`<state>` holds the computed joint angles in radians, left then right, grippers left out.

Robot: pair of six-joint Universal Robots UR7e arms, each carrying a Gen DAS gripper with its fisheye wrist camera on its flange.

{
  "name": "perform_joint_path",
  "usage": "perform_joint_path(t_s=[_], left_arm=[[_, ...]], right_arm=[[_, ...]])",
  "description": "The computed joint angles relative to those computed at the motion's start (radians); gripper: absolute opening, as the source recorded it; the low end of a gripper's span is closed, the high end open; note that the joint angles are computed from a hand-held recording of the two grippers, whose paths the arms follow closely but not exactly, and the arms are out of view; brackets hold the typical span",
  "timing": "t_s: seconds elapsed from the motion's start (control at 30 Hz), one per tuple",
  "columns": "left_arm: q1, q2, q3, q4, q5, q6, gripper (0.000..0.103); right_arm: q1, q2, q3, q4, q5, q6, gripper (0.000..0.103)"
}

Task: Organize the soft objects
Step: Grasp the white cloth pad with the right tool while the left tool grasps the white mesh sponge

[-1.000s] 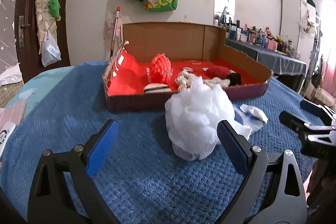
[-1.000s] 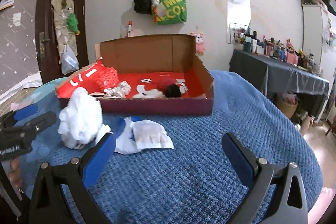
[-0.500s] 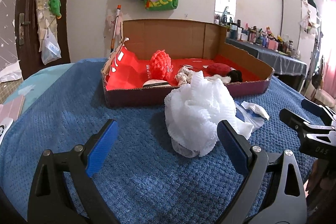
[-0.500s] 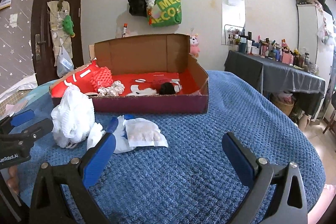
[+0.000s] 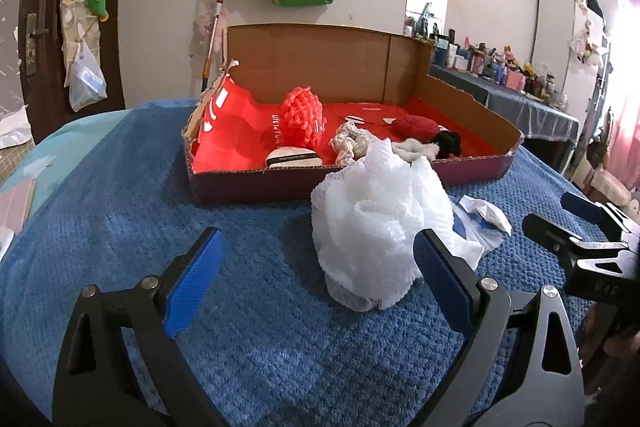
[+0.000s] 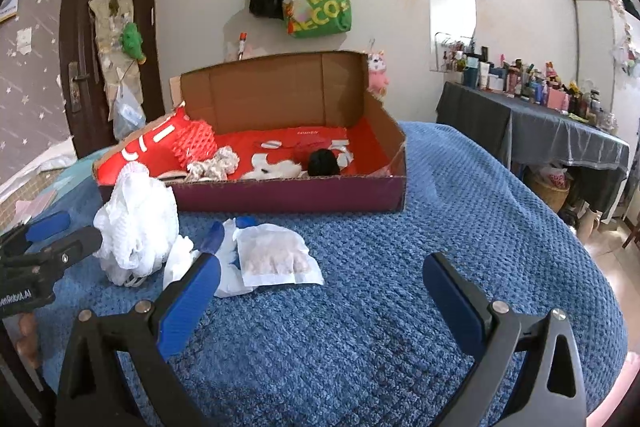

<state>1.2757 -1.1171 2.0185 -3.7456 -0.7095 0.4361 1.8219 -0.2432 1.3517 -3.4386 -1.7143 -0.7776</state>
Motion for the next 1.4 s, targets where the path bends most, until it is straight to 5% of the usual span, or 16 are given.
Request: perform_joint_path(t_s=[0.2,0.5,0.77,0.87,0.97,1.17,1.4], left_arm=[[0.006,-0.024,-0.027,0.120,-0.033,-0.028,0.096],[0.007,-0.027,-0.081,0.311,-0.076,-0.060,0.096],[0.027,-0.006,-0.132,0.434,-0.078,-0.126,0.096],[0.036,0.002,-0.143,0.452,-0.083,-0.137,0.094],[0.048,0.000,-0.149,0.482,-0.110,-0.163,0.080],[0.045,-0.009,-0.139,0.456,-0.131,-0.157,0.067],[0.028,-0.024,-0.120,0.412,-0.124,-0.139,0.065]], right_arm=[[0.010,-0.010,-0.039,0.110,-0.014,-0.023,0.103],[0.012,-0.004,-0.191,0.485,-0.019,0.023,0.103],[0.002,0.031,-0.315,0.708,-0.018,0.053,0.102],[-0.003,0.047,-0.360,0.781,-0.014,0.079,0.094],[-0.010,0.055,-0.385,0.826,0.003,0.087,0.090],[-0.016,0.037,-0.358,0.851,0.054,0.039,0.043],[-0.012,-0.009,-0.267,0.731,0.098,0.012,0.042]])
